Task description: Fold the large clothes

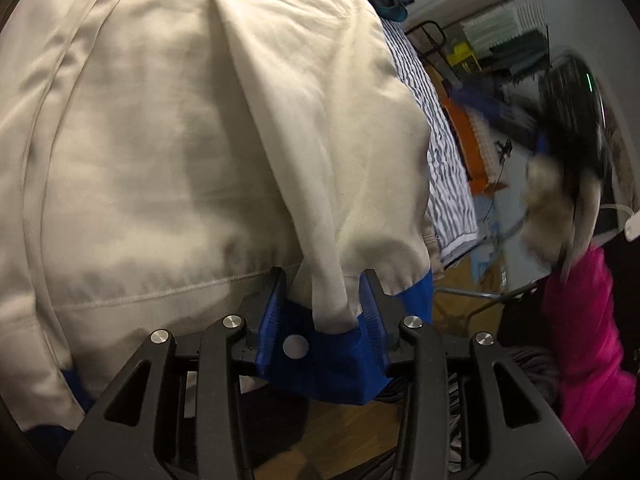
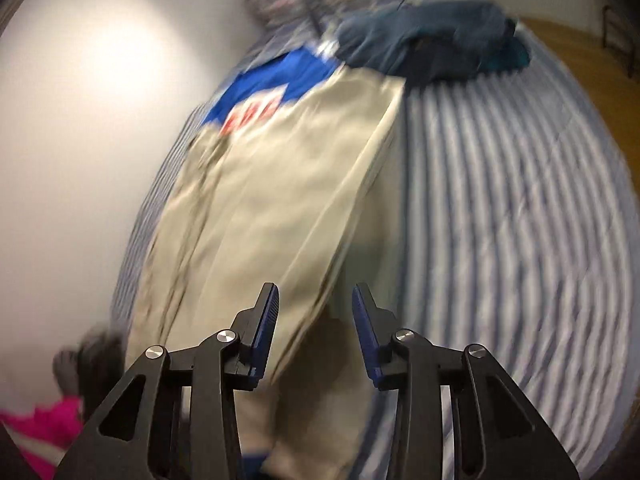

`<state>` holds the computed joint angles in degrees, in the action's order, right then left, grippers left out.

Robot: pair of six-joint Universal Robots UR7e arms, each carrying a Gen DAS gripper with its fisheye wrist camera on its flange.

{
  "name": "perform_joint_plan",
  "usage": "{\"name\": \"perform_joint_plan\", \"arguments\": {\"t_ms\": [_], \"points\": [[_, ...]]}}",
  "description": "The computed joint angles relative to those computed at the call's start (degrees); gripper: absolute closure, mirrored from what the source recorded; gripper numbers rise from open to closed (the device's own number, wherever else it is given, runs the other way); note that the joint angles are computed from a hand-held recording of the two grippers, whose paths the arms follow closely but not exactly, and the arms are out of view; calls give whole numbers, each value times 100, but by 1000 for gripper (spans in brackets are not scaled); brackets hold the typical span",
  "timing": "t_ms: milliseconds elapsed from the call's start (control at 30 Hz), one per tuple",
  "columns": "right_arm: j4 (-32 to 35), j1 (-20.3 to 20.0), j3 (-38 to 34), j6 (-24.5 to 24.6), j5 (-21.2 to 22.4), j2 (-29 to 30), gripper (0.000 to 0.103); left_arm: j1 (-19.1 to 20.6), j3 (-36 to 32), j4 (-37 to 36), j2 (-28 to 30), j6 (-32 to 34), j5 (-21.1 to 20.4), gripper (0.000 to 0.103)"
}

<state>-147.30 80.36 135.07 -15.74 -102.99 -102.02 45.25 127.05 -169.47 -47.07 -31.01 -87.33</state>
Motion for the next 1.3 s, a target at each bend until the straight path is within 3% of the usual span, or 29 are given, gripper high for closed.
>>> {"name": "perform_joint_plan", "arguments": {"t_ms": [200, 367, 400, 433, 467, 567, 600, 667, 800, 933, 1033, 1100, 1133, 1233, 1300], "points": [[347, -450, 932, -348, 675, -415, 65, 40, 190, -305, -46, -156, -108, 65], [95, -503, 1202, -423, 591, -30, 68, 95, 148, -345, 9, -66, -208, 67], [91, -562, 1202, -408, 715, -1, 77, 152, 89, -344, 52, 1, -404, 81], [28, -528, 1196, -356, 734, 9, 94, 184, 41, -349, 76, -7, -594, 88], [31, -495, 1205, -335, 722, -58, 95, 243, 24, -516, 129, -33, -815, 88], [60, -241, 1180, -328, 735, -463, 96, 636, -7, -1803, 505, -463, -2257, 88], [110, -109, 1154, -289, 670, -636, 96, 685, -42, -2025, 601, -499, -2457, 88], [224, -115, 1164, -339, 765, -1003, 96, 647, -94, -1880, 604, -286, -2287, 88], [355, -371, 1188, -237, 426, -980, 92, 522, -79, -934, 510, -124, -1170, 88], [450, -779, 1292, -276, 471, -899, 89, 593, 2, -1023, 523, -185, -1199, 87], [497, -1097, 1410, -426, 830, -1028, 58, 552, 2, -967, 483, -124, -1130, 86], [502, -1272, 1419, -491, 1137, -994, 58, 558, -5, -1033, 526, -199, -1176, 86], [626, -1416, 1434, -576, 1319, -1072, 60, 543, 1, -1072, 543, -227, -1183, 86], [755, -1339, 1397, -658, 1362, -912, 98, 512, 10, -1092, 536, -186, -1208, 86], [602, -903, 1391, -548, 979, -883, 100, 433, 102, -1041, 423, -90, -1099, 86]]}}
